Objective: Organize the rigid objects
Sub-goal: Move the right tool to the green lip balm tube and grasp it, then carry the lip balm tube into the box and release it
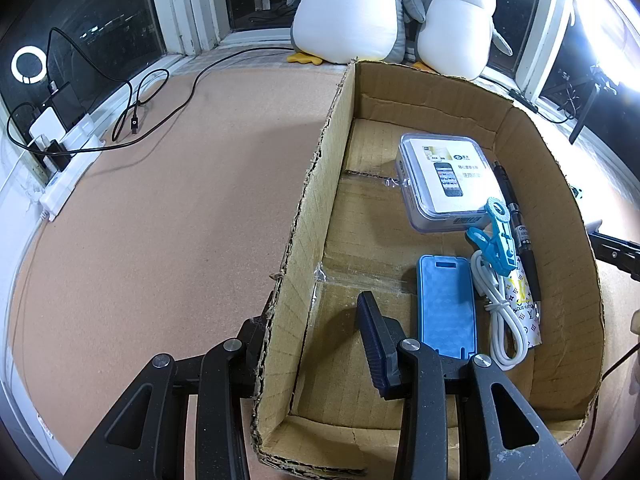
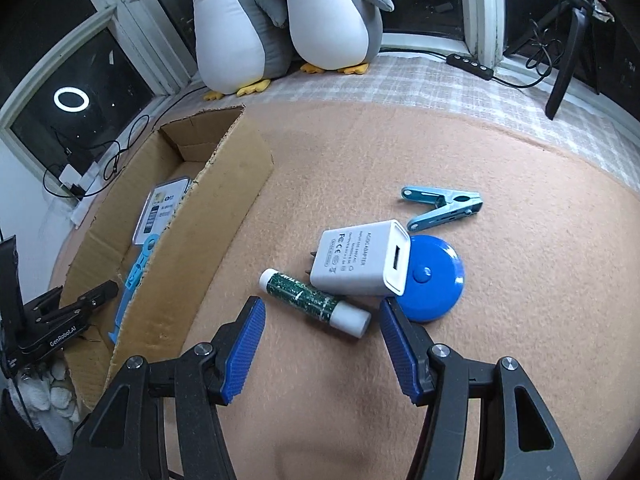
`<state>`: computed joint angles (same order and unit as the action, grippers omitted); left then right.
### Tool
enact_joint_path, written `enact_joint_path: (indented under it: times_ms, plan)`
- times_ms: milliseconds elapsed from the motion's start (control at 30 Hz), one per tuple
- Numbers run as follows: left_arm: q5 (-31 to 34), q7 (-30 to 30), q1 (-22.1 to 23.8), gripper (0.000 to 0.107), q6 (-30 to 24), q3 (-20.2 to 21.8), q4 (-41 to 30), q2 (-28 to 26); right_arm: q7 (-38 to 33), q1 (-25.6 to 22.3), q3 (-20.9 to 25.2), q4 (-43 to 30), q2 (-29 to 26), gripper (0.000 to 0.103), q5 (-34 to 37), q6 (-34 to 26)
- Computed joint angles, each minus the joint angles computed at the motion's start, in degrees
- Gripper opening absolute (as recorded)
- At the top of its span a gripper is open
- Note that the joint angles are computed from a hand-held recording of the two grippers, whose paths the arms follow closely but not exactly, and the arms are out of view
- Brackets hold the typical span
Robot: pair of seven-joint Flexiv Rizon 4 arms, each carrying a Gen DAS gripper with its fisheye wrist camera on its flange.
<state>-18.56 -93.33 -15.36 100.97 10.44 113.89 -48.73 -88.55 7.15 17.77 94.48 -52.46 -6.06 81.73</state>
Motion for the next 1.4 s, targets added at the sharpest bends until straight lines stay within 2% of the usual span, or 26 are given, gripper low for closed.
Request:
enact_joint_path:
  times_ms: [333, 400, 533, 567, 700, 833, 967, 1033, 1167, 1400]
  plan:
    - [0.11, -0.12, 0.02, 0.04, -0.03, 0.02, -0.09, -0.03, -3.44, 0.03, 1.37, -0.57, -0.31, 0.055, 0.09, -3.53]
    - [0.18, -0.14, 0.13, 0.04, 0.06, -0.11, 0.0, -0.01, -5.47, -0.81, 2.93, -0.12, 0.0, 0.055, 0.39, -4.42]
    - [0.14, -0.17, 0.05, 0.04, 0.09, -0.04, 0.06, 0.01, -5.02, 3.12, -1.4, 1.56, 1.22, 0.055, -0.58, -2.24]
    - [0.14, -0.17, 0.05, 0.04, 0.09, -0.04, 0.06, 0.01, -4.72, 3.35, -1.64, 1.26, 1.11, 0.053, -0.71, -2.29]
    - [0.18, -0.13, 0.16, 0.04, 0.11, -0.15, 0.06, 0.01, -3.57, 4.66, -2.91, -0.83, 0.06, 0.036, -1.65, -3.91]
    - [0.13, -0.18, 0.03, 0.04, 0.09, -0.02, 0.04, -0.02, -3.02, 6.95, -5.07, -1.19, -0.28, 0.031, -3.33, -4.09]
    - [0.15, -0.16, 0.05, 0.04, 0.11, -0.06, 0.05, -0.01, -1.44, 9.23, -7.49, -1.02, -0.26, 0.021, -4.96, -3.79]
    - [0.22, -0.09, 0.14, 0.04, 0.11, -0.09, 0.13, 0.05, -0.57, 10.76, -9.32, -0.17, 0.06, 0.02, -6.25, -3.02]
    - [0.17, -0.12, 0.12, 0.04, 0.2, -0.07, 0.1, 0.0, 0.38, 11.15, -9.84, 1.27, 0.67, 0.014, -7.51, -2.38]
    - [0.19, -0.05, 0.33, 0.04, 0.35, -0.28, 0.26, 0.07, 2.16, 9.38, -8.08, 3.05, 1.5, 0.014, -6.92, -1.38]
